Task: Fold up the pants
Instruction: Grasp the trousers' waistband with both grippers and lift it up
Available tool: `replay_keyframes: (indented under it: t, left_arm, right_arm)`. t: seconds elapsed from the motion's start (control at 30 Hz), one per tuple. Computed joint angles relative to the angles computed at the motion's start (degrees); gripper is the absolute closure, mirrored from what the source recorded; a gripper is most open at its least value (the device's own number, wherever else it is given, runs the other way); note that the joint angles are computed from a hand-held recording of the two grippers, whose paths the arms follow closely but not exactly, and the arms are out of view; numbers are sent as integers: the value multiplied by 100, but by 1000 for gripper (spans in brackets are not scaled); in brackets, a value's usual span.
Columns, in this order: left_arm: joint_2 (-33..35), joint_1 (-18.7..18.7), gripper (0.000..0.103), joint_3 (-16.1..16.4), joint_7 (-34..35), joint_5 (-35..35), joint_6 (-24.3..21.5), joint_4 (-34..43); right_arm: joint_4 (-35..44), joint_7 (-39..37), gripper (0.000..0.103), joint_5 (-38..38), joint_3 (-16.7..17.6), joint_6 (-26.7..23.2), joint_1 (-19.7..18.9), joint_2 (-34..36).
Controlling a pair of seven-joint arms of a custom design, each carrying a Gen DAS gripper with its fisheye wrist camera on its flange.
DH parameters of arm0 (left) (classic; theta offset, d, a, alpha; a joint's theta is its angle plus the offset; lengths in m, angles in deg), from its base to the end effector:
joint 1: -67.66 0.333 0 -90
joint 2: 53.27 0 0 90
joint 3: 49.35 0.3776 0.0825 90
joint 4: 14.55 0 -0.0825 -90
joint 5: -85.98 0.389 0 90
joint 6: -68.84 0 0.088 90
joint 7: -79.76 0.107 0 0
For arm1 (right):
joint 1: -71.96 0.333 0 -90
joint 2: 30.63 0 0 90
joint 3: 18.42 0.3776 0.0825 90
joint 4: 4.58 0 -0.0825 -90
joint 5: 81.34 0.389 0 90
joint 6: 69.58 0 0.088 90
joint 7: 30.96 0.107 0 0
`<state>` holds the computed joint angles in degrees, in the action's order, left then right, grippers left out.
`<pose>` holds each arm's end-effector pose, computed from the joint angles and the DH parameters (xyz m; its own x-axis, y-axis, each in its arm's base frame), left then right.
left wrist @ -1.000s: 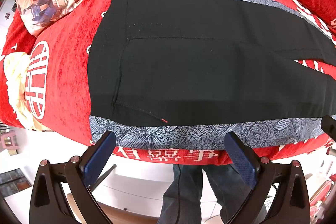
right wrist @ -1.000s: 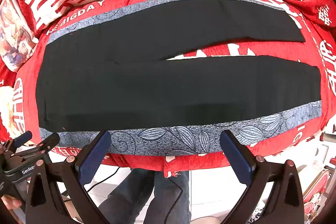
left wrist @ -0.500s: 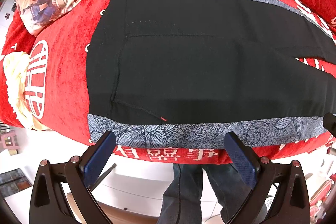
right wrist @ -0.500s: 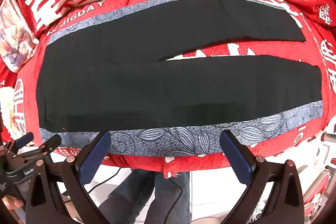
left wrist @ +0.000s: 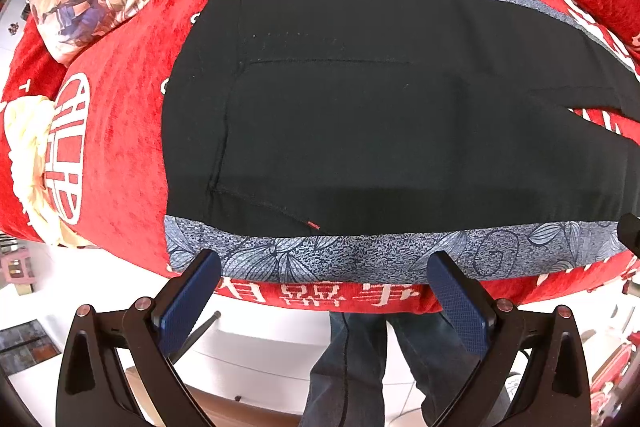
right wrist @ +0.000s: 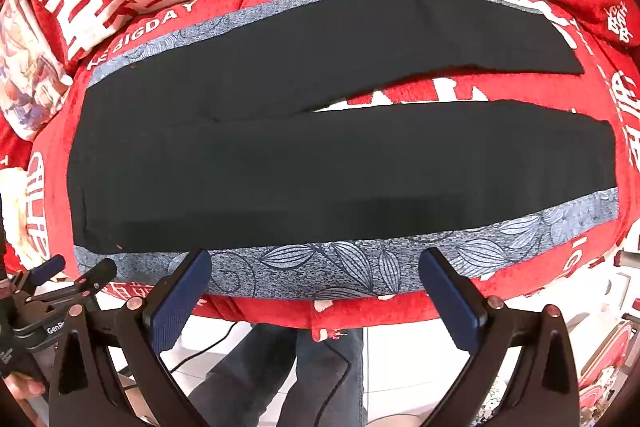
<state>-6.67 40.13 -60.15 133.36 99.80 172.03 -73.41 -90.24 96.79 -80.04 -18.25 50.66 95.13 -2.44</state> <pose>0.6821 -0.4409 0.4041 -0.0343 -0.9949 -0.0950 -0.9987 0.0376 -0.0336 0.6788 0.2936 0.4485 -0.2552 -0.9631 -0.0856 -0.9623 0.2616 -0.0743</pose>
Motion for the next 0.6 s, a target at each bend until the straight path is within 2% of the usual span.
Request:
replay_keyframes:
  t: [0.1, 0.13, 0.23, 0.27, 0.37, 0.4, 0.43, 0.6]
  left_arm:
    - [-218, 186, 0, -81, -54, -171, 461, -478]
    - [-372, 328, 0, -150, -97, -325, 791, -821]
    - [-737, 624, 0, -265, -114, -601, 1600, -1629]
    - [-855, 705, 0, -287, -89, -651, 1843, -1889]
    - [-1097, 989, 0, -425, 59, -966, 2423, -2495]
    - [-1180, 1100, 0, -482, 106, -1122, 2635, -2717]
    - [-1232, 1175, 0, -523, 141, -1247, 2790, -2877]
    - [-1453, 1647, 0, -835, 468, -2089, 3741, -3768]
  right_arm:
    - [-241, -61, 0, 368, 98, 345, -134, -81]
    - [-393, -154, 0, 596, 166, 572, -220, -132]
    - [-1105, -984, 0, 2051, 657, 1655, -714, -334]
    - [-1251, -1280, 1, 2514, 792, 1817, -842, -358]
    - [-1607, -2178, 13, 4021, 1189, 2085, -1177, -342]
    - [-1704, -2445, 20, 4453, 1280, 2128, -1249, -326]
    - [-1817, -2754, 22, 4971, 1402, 2173, -1335, -291]
    - [-2125, -3954, 22, 6600, 1632, 2357, -1359, -119]
